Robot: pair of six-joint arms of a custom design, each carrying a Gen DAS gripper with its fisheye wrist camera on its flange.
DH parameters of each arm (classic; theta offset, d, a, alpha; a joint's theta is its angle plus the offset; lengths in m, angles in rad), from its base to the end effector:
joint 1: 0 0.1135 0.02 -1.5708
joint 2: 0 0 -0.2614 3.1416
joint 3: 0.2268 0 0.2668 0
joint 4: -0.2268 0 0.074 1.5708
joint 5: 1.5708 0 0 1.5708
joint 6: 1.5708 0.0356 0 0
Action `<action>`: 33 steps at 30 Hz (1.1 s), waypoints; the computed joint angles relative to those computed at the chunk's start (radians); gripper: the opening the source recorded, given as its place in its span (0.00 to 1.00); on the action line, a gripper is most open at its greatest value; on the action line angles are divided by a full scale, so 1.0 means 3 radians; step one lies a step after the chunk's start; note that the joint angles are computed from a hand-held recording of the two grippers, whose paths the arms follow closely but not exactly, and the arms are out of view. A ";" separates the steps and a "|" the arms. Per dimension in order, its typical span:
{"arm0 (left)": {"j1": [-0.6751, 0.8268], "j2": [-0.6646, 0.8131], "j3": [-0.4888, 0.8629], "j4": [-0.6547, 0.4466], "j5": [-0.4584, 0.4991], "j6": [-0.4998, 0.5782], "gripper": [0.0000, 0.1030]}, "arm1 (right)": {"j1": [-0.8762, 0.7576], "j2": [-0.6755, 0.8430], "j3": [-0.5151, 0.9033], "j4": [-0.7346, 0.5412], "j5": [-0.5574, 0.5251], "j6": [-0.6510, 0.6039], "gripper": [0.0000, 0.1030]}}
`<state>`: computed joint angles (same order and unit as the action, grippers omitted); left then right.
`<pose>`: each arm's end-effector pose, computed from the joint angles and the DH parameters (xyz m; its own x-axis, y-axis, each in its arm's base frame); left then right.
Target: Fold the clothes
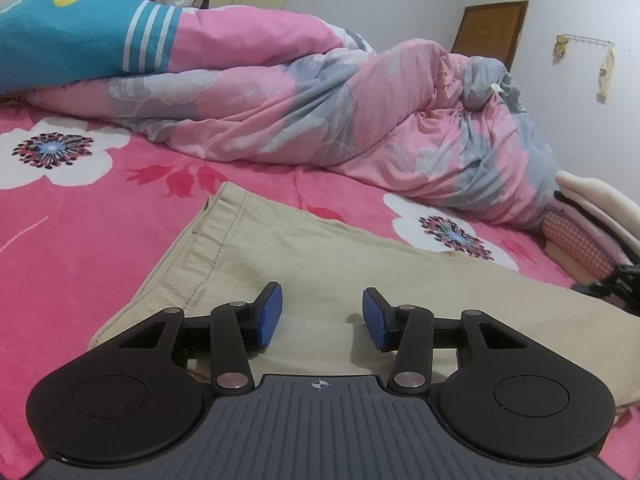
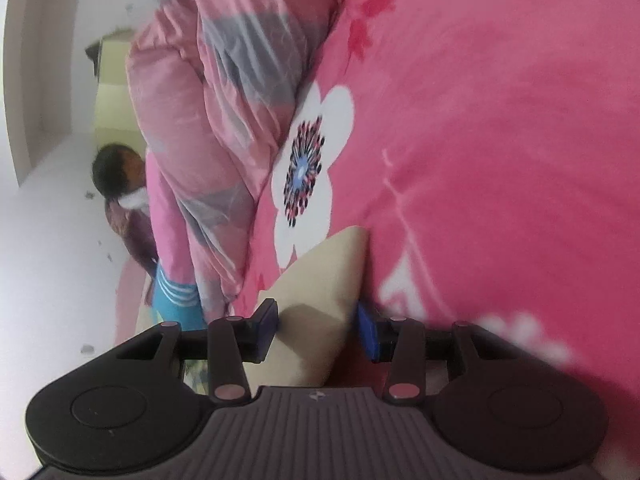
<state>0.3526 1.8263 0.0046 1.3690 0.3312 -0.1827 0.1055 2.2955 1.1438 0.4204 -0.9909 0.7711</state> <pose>0.1696 0.0501 0.0526 -0.3942 -0.3281 -0.8585 -0.1258 0.9446 -0.3032 0.4180 0.0742 0.0337 -0.9480 0.2836 -0.1444 -0.0226 0.3928 0.9194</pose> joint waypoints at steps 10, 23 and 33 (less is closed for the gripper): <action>-0.0047 0.0012 -0.0002 0.0021 -0.0065 0.0007 0.45 | 0.0326 -0.0603 -0.0297 0.0655 0.0769 -0.1817 0.14; -0.0050 0.0037 -0.0002 0.0045 -0.0069 0.0026 0.46 | -0.0525 -0.0432 -0.0885 0.1249 0.0166 0.0110 0.66; -0.0043 -0.0026 0.0001 -0.0030 -0.0053 -0.0006 0.46 | 0.0012 -0.1401 -0.1555 -0.0247 0.0227 -0.1884 0.70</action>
